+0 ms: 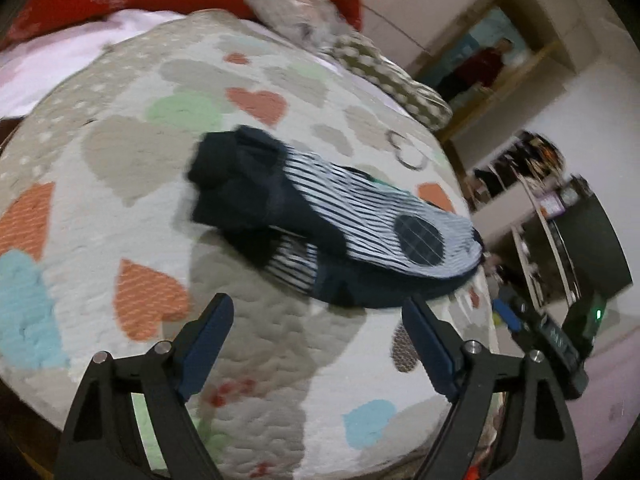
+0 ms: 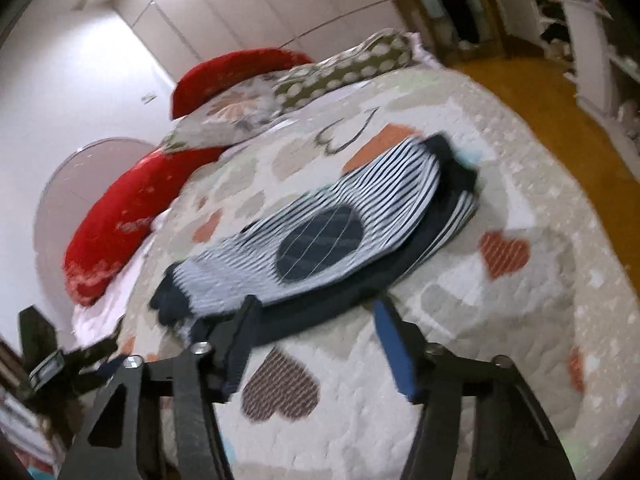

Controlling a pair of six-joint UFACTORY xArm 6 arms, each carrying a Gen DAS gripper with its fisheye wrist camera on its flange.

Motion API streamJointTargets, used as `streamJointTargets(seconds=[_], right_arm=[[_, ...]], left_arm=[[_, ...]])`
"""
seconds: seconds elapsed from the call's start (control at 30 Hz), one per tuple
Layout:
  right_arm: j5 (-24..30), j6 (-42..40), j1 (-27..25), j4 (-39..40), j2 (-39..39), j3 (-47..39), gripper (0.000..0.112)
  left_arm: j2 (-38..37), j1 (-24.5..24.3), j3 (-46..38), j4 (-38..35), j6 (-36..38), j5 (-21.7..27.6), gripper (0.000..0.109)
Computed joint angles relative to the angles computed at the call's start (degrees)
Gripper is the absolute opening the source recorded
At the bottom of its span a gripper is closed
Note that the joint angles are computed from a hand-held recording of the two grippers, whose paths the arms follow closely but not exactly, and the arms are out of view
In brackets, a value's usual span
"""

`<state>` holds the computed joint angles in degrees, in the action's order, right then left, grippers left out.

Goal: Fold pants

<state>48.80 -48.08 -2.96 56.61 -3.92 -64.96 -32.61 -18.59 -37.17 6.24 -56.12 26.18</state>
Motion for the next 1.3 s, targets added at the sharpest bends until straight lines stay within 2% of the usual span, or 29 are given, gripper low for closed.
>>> streamJointTargets(seconds=[0.1, 0.2, 0.37, 0.5, 0.63, 0.73, 0.87, 1.0, 1.13, 1.17, 1.2, 1.23, 1.3], right_arm=[[-2.56, 1.46, -1.49, 1.18, -1.11, 0.41, 0.061], [-2.80, 0.80, -4.45, 3.22, -3.29, 3.81, 0.062], [8.34, 2.21, -9.86, 5.28, 2.60, 0.93, 0.061], [19.91, 1.32, -13.07, 11.99, 7.48, -4.35, 0.061], [25.25, 1.88, -11.51, 12.74, 10.49, -8.33, 0.061], [24.15, 3.23, -8.70, 11.18, 12.05, -10.22, 0.061], [16.35, 7.71, -4.40, 7.14, 14.75, -13.52, 0.058], [10.23, 13.75, -1.61, 1.47, 17.78, -17.66, 0.057], [8.29, 18.60, -0.17, -3.67, 20.09, -20.24, 0.057], [7.04, 20.00, 0.11, -5.33, 20.31, -20.34, 0.057], [5.88, 21.74, 0.55, -6.76, 20.97, -20.96, 0.057], [5.13, 22.99, 0.84, -7.49, 21.45, -21.40, 0.056], [3.44, 25.26, 1.20, -8.37, 22.63, -22.26, 0.042]], left_arm=[[3.09, -1.31, -2.92, 1.15, 3.78, 1.67, 0.086], [6.68, -2.53, -6.68, 4.64, 2.63, 3.20, 0.086], [6.55, -3.16, -6.06, 5.14, -3.56, 1.49, 0.086], [7.11, -2.41, -5.91, -2.17, 0.55, 1.44, 0.086], [9.40, -1.02, -6.10, -8.96, 4.94, -1.06, 0.086], [12.21, -0.61, -6.74, -20.38, 12.83, -4.01, 0.086], [16.36, 0.17, -9.27, -28.31, 19.69, -6.52, 0.086], [21.60, 1.74, -13.43, -34.31, 25.81, -4.96, 0.086], [24.88, 3.01, -16.28, -34.84, 27.05, -4.33, 0.084], [25.71, 3.47, -17.19, -33.65, 26.12, -4.10, 0.073], [26.63, 4.09, -18.42, -32.18, 24.76, -2.73, 0.058], [27.36, 4.58, -19.31, -31.33, 23.78, -1.44, 0.052], [28.29, 5.43, -20.36, -29.23, 21.87, 0.44, 0.023]])
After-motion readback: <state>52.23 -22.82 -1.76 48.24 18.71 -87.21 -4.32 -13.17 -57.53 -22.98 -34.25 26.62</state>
